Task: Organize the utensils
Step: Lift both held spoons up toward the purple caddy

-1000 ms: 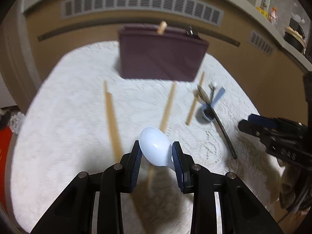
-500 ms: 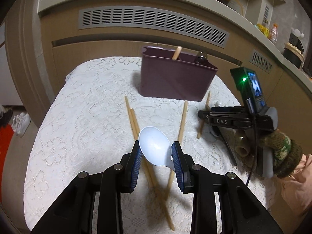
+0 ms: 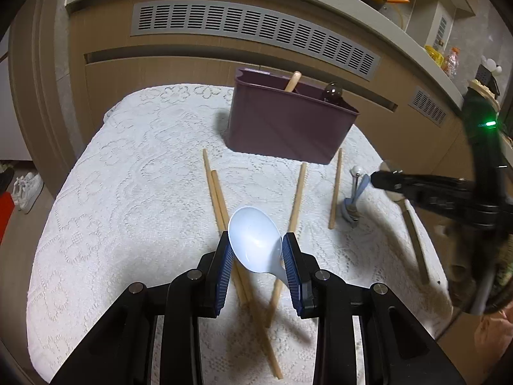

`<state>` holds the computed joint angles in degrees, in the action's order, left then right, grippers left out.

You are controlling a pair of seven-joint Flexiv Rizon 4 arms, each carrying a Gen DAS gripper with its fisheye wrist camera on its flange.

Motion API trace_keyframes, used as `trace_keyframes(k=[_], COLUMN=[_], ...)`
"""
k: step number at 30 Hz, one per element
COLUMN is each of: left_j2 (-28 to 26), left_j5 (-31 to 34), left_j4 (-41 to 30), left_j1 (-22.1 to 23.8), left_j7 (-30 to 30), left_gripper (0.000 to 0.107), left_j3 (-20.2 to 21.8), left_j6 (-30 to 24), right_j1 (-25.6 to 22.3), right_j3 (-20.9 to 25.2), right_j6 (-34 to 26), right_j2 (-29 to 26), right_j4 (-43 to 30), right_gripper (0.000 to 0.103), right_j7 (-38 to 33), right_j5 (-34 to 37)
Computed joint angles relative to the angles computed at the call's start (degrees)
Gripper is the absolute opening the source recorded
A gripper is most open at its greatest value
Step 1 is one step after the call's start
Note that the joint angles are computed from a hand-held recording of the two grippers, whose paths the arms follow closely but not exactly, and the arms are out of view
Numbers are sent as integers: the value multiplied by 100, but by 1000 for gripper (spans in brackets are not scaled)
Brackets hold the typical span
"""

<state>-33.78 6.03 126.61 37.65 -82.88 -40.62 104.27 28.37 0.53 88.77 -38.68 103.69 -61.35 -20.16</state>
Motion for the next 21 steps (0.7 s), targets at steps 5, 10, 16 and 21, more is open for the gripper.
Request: trace_keyframes(k=[5, 10, 16, 21], left_j2=[96, 209, 335, 263], left_j5=[93, 248, -111, -878], left_j4=[96, 171, 180, 123], left_j1=[53, 97, 100, 214], left_j7=[-41, -80, -401, -434], left_gripper=[30, 26, 27, 30], left_j3=[-115, -177, -40, -151], left_j6=[89, 194, -175, -1218], right_j1=[-376, -703, -94, 777], right_j3=[567, 1011, 291, -698], right_j6=[420, 551, 719, 827], right_j2=[399, 533, 712, 731], right_j4=[395, 539, 939, 1296], right_gripper=[8, 8, 8, 9], right_j7=[-201, -302, -123, 163], right_j5=[177, 483, 530, 551])
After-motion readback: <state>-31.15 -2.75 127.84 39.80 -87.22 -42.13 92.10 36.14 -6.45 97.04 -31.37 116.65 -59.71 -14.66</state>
